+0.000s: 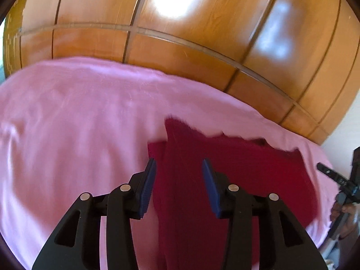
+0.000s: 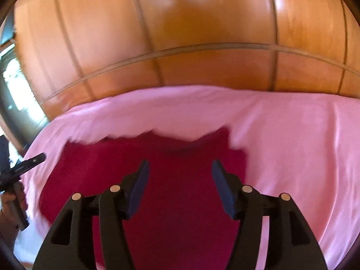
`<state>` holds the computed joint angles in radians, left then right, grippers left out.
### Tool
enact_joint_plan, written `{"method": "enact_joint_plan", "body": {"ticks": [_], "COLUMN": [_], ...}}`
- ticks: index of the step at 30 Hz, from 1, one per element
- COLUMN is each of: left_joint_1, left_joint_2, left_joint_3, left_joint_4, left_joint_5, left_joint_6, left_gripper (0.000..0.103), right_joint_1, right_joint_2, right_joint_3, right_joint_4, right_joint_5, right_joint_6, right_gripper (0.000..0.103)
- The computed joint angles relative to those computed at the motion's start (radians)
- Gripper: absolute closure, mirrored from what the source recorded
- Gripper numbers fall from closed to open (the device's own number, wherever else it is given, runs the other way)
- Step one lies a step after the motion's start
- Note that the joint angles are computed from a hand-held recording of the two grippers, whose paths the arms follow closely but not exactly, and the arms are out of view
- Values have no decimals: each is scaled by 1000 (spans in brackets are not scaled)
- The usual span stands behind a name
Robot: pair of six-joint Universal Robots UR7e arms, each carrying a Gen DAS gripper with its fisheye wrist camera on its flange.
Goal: Fold small clothes
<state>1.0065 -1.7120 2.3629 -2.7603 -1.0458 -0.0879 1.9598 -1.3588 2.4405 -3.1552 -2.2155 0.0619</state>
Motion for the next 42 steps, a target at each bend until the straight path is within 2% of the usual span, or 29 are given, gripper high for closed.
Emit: {"method": "enact_joint_plan", "body": {"ticks": [2, 3, 6, 10, 12, 14, 15, 16, 18, 19, 20, 21, 22, 24, 26, 28, 29, 30, 32, 34, 36, 37, 38, 40, 42], "left_joint_1": [-2, -8, 5, 7, 21, -4, 0, 26, 57, 67, 63, 61, 55, 50, 24, 47, 50, 52, 85, 86, 128, 141, 137, 112, 89], "left_joint_2": [-98, -159, -248, -346, -354, -350, -336, -314, -291, -279, -271, -263, -260, -274, -291, -307, -314, -321, -353, -389, -406, -422, -424, -449, -439], "left_joint_3": [50, 83, 114, 159, 166, 180, 178, 168, 161, 156, 150, 142, 133, 121, 119, 115, 122, 129, 126, 126, 108, 108, 107, 126, 133], "left_joint_4": [63, 94, 198, 272, 269, 272, 277, 285, 292, 298, 314, 333, 353, 395, 441, 469, 475, 478, 489, 490, 482, 467, 460, 417, 376], "left_joint_5": [-52, -63, -100, -128, -193, -157, -169, -214, -270, -282, -267, -252, -224, -200, -125, -124, -113, -97, -139, -150, -244, -282, -291, -302, -317], "left_joint_6": [-51, -74, -121, -147, -107, -67, -36, 3, 59, 92, 111, 135, 169, 222, 251, 273, 282, 277, 234, 185, 145, 105, 84, 42, 10], "left_gripper": [41, 41, 41, 41, 41, 41, 41, 41, 45, 56, 75, 86, 92, 94, 95, 95, 103, 103, 103, 103, 103, 94, 73, 52, 52], "right_joint_1": [32, 41, 80, 60, 36, 25, 13, 11, 3, -3, -11, -19, -26, -39, -47, -51, -51, -50, -53, -38, -22, -13, 2, 20, 35], "right_joint_2": [-30, -31, -38, -32, -28, -20, -12, -1, 9, 8, -9, -13, -16, -35, -59, -63, -58, -49, -49, -73, -85, -100, -125, -172, -234], "right_joint_3": [47, 58, 103, 147, 172, 176, 166, 162, 160, 161, 164, 163, 162, 164, 165, 169, 174, 180, 189, 179, 171, 171, 175, 183, 198], "right_joint_4": [22, 26, 56, 55, 0, -14, -12, -11, -18, -20, -6, -1, 2, 22, 47, 46, 35, 16, -3, 48, 64, 68, 74, 100, 141], "right_joint_5": [34, 38, 14, -26, 0, 6, 8, 5, 4, 8, 13, 20, 28, 40, 45, 42, 32, 30, 31, 26, 26, 24, 18, 2, -25], "right_joint_6": [46, 58, 129, 208, 221, 217, 206, 203, 188, 183, 178, 169, 163, 145, 133, 125, 114, 101, 100, 135, 152, 158, 169, 194, 231], "right_gripper": [44, 40, 36, 35, 35, 34, 34, 33, 32, 32, 32, 32, 32, 34, 37, 41, 42, 42, 42, 41, 33, 31, 29, 27, 27]}}
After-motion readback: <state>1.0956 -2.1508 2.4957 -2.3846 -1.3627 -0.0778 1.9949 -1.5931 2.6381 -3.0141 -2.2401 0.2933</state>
